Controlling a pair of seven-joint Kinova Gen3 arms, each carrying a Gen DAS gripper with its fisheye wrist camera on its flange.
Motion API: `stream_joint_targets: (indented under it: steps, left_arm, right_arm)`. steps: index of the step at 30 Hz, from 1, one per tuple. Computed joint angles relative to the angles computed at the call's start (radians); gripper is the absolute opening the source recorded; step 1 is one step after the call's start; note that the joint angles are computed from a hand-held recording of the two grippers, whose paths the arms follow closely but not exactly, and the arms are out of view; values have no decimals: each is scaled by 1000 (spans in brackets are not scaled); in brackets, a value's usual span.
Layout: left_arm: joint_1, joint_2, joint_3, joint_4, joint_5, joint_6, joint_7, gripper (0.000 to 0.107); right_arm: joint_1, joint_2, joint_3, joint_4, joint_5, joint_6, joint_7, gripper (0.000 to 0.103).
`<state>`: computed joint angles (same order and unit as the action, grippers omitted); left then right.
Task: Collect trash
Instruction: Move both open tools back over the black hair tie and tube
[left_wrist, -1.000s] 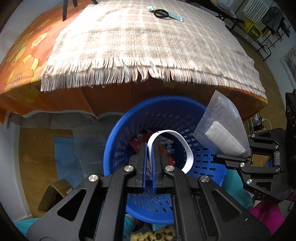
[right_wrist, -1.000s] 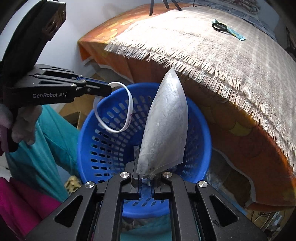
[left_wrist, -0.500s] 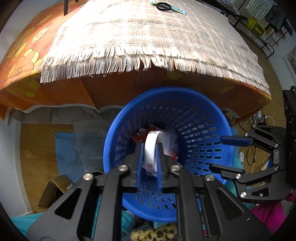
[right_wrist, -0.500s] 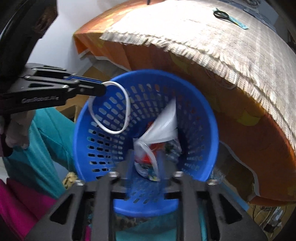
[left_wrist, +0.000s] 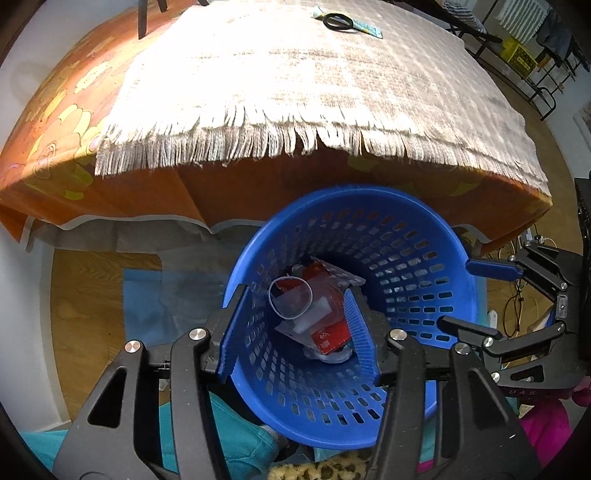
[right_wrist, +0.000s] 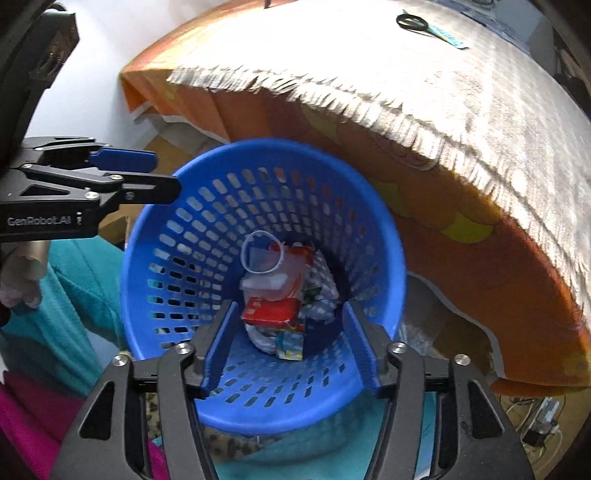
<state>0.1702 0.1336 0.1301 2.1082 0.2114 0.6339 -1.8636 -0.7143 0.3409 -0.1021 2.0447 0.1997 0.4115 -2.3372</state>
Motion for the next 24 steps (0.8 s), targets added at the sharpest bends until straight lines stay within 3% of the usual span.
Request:
stream_joint_targets:
  steps: [5,12,16,20,24]
  left_arm:
    - [14,-7,-3,-18,-31,-3,38,58]
    - [27,-35,-4,-40,-65,-22,79,58]
    - [28,-51,-6,-53,-83,-39,97,70]
    - [44,-58,-16,-68,-126,-66,154,70]
    - [19,-51,-3,-87,-77,-81,114,70]
  right_arm:
    - [-51,4,46,-32,71,79,-80,62]
    - [-41,-6,39,-59,145,152,-148,62]
    - [-38,-19,40,-59,187,164,-195,62]
    - [-29,-44,40,-40,233,142,-242,62]
    - [15,-67,19,-18,235,95,-216,62]
